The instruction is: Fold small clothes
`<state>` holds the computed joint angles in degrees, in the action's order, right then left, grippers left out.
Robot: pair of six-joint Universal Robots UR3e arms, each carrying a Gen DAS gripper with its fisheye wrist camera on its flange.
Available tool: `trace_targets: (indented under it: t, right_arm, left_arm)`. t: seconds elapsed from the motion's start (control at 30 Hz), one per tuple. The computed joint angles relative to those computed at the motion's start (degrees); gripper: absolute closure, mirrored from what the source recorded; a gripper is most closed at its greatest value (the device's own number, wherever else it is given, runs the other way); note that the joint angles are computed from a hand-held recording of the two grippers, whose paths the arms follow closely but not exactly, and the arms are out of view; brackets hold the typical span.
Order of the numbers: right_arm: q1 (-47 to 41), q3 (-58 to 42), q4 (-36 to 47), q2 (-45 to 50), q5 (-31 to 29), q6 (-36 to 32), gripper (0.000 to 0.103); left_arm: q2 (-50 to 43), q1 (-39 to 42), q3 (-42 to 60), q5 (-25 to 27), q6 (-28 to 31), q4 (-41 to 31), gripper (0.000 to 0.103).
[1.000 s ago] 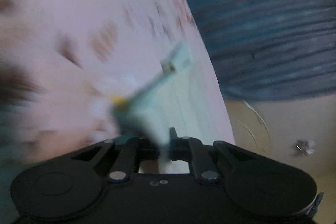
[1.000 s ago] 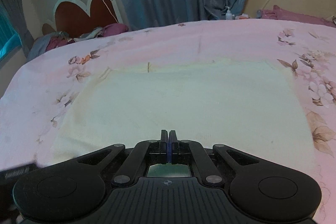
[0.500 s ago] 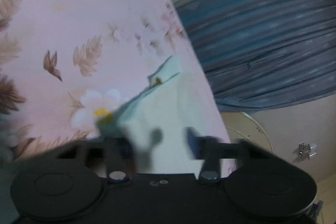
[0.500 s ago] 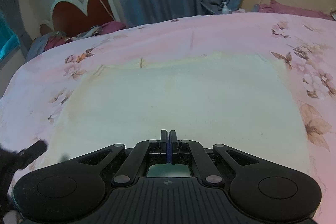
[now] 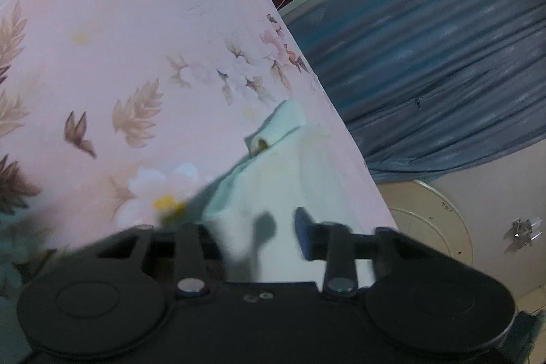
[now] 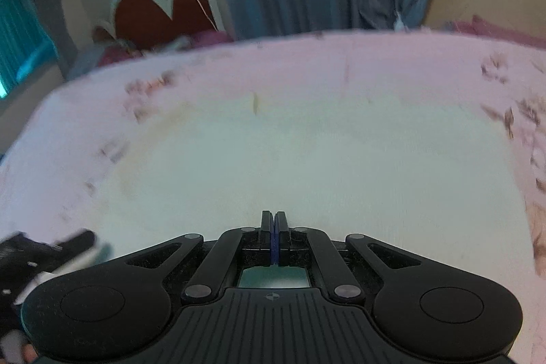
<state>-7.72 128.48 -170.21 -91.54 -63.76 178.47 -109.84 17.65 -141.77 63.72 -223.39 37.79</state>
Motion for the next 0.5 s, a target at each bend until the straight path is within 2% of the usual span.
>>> trace_targets:
  t: [0.03, 0.07, 0.17, 0.27, 0.43, 0.5]
  right_arm:
    - [0.27, -1.13, 1.83, 1.93, -0.47, -0.35, 0.103]
    - [-0.88, 0.13, -0.56, 2.89, 1.34, 0.18, 0.103]
    - [-2.6, -0.1, 1.66, 2.28, 3.97, -1.32, 0.103]
    - [-8.65, 3.21, 2.16, -1.09, 10.09, -1.65, 0.103]
    - [-24.37, 8.28, 14.66, -11.76, 20.57, -9.26, 0.103]
    - [-32.29, 8.62, 25.65, -18.03, 24.81, -15.42, 0.103]
  left_arm:
    - [1.22, -0.61, 0.86, 0.95, 1.23, -2.86, 0.097]
    - [2.74, -1.41, 1.74, 2.32, 2.36, -5.3, 0.097]
    - [6.82, -3.21, 2.07, 3.83, 6.58, -8.63, 0.097]
    - [9.33, -7.01, 5.83, 5.33, 9.09, -13.38, 0.097]
    - [9.01, -20.5, 18.74, 14.64, 14.91, -23.43, 0.097]
    - [7.24, -25.69, 24.45, 17.13, 15.73, -26.72, 0.097]
